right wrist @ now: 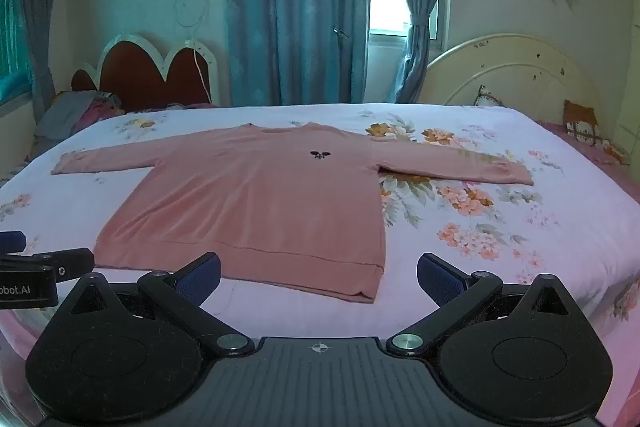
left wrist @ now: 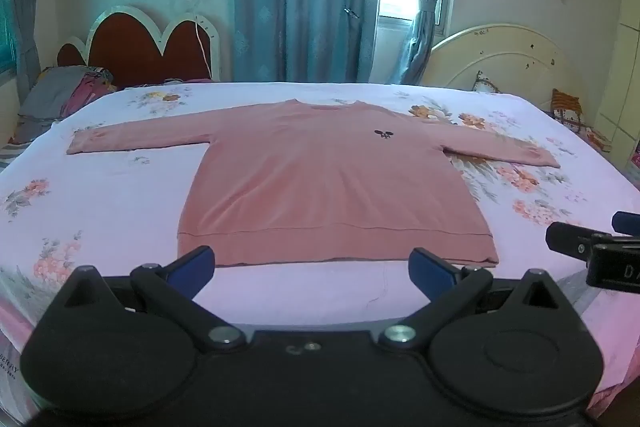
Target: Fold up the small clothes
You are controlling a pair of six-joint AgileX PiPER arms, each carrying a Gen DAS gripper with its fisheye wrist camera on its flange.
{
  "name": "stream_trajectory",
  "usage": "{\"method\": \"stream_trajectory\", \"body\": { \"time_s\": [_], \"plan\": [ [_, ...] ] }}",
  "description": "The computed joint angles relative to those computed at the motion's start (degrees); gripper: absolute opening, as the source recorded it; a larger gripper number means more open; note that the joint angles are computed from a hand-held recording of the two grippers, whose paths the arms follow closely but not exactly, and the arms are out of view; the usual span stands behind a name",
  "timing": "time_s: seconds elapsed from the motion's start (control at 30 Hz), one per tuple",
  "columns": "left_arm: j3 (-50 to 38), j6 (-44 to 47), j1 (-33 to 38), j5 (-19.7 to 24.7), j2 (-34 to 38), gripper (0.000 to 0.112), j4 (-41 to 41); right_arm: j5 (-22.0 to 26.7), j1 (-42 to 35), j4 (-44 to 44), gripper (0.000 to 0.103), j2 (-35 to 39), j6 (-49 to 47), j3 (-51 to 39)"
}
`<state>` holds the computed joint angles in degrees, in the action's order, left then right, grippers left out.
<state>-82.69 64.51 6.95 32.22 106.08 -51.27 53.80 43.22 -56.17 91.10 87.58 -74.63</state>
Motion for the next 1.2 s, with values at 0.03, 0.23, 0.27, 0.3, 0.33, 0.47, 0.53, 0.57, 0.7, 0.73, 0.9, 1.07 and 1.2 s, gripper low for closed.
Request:
{"method": "stream_trajectory", "body": {
  "time_s": [0.03, 0.23, 0.27, 0.3, 0.33, 0.47, 0.53, 0.57, 0.7, 0.73, 0.9, 1.07, 1.2],
  "plan": [
    [0.01, 0.16, 0.05, 0.14, -0.04, 0.103, -0.16, -0.03, -0.01, -0.1, 0.103, -0.05, 0.08, 0.1],
    [0.69, 1.64, 0.6, 0.76, -0.67, 0.103, -1.76, 0.47, 0.51, -0.67, 0.103, -0.06, -0.17, 0.16],
    [0.85, 1.7, 0.63, 0.72, -0.85, 0.103, -1.77, 0.61, 0.68, -0.81, 0.103, -0.07, -0.12, 0.15],
    [-0.31, -0.45, 0.15, 0.44, -0.44, 0.103, 0.52, -0.91, -0.87, -0.06, 0.103, -0.62, 0.08, 1.19],
    [-0.26, -0.38, 0.18, 0.47, -0.42, 0.103, 0.51, -0.8, -0.78, -0.15, 0.103, -0.58, 0.15, 1.11],
    [0.04, -1.01, -0.13, 0.24, -0.68, 0.103, 0.99, -0.6, -0.44, -0.47, 0.103, -0.79, 0.51, 1.68],
    [-0.19, -0.17, 0.43, 0.69, -0.42, 0.103, 0.13, -0.23, -0.47, 0.07, 0.103, -0.55, -0.13, 0.87],
    [-0.21, -0.12, 0.45, 0.77, -0.43, 0.103, 0.1, 0.01, -0.22, 0.05, 0.103, -0.56, -0.09, 0.79],
    [-0.29, -0.52, 0.48, 0.79, -0.41, 0.103, 0.24, 0.9, 0.57, -0.14, 0.103, -0.15, 0.14, 0.24],
    [-0.24, -0.56, 0.47, 0.71, -0.46, 0.103, 0.32, 0.79, 0.5, -0.26, 0.103, -0.07, 0.28, 0.37],
    [-0.34, -1.37, 0.41, 0.36, -0.37, 0.103, 0.98, 0.47, -0.11, 0.36, 0.103, 0.62, -0.55, -0.56],
    [-0.46, -1.86, 0.24, 0.08, -0.26, 0.103, 1.43, 0.84, 0.13, 0.63, 0.103, 0.94, -0.93, -1.17],
    [-0.25, -1.3, 0.24, -0.11, -0.23, 0.103, 0.92, 1.0, 0.19, 0.64, 0.103, 0.9, -0.99, -1.26]
  ]
}}
